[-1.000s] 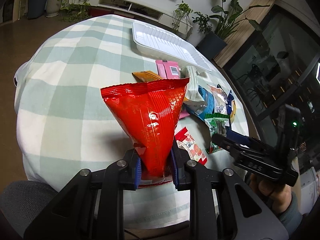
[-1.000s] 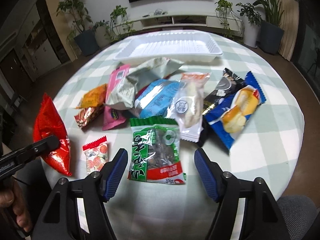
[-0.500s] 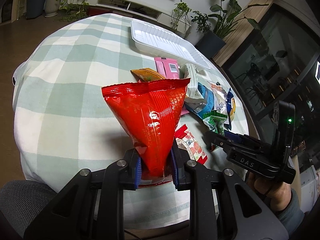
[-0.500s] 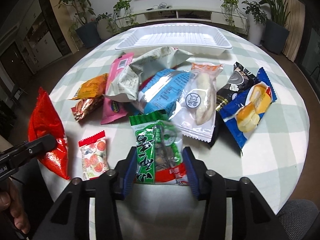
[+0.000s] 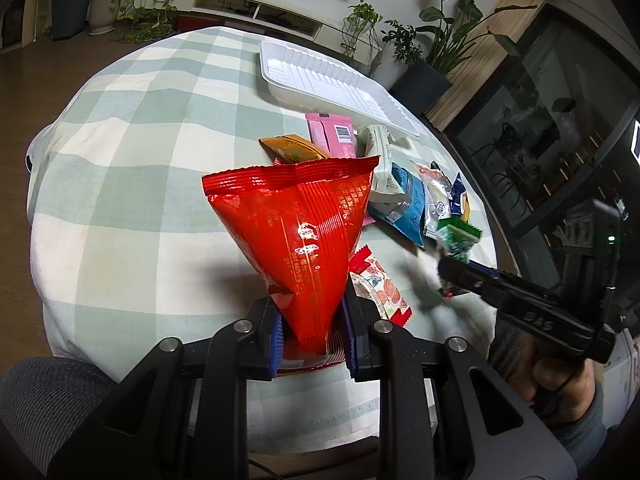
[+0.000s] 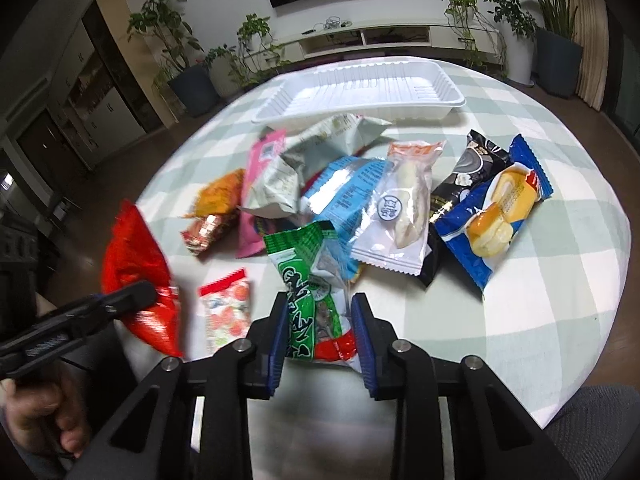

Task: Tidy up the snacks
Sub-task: 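Carry the red chip bag and green seaweed packet into the white tray, release both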

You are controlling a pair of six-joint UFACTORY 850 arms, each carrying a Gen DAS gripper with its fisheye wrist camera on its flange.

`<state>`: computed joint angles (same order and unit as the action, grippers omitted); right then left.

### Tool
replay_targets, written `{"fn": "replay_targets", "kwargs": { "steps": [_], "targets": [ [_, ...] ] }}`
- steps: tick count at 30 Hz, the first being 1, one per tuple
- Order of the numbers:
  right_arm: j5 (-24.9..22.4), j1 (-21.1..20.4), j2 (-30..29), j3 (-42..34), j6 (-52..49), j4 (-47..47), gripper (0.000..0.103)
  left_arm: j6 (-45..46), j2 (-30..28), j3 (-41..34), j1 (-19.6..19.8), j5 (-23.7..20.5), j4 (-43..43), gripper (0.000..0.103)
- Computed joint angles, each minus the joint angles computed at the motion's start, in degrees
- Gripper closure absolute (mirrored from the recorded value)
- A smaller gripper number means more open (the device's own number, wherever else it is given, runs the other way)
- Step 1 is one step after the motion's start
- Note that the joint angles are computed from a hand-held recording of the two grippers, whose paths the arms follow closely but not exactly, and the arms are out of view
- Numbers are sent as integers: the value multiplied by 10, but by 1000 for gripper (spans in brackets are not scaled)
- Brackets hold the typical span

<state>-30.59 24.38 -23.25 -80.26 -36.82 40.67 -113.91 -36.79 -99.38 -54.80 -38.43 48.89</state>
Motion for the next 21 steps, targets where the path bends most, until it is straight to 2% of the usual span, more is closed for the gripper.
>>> {"fn": "replay_targets", "kwargs": {
  "steps": [5,9,13,15,17,21],
  "targets": [
    [-31,-18,10,3,-50,75,70,1,8,4,3,-7,1,82],
    [-52,-44,1,-17,-50,109,70,-15,31,24,14,-5,20,82],
    [-41,-73,-17,-57,-25,100,70,18,50,18,37,-29,30,82],
    [-35,-90,-42,-103,5,81,70,64,47,-5,52,-44,18,82],
    [-38,-103,-73,-156,42,60,70,147,28,-56,75,-63,-13,82],
    [-84,-110,-181,-344,129,-26,70,319,-46,-198,127,-87,-111,82]
  ]
}}
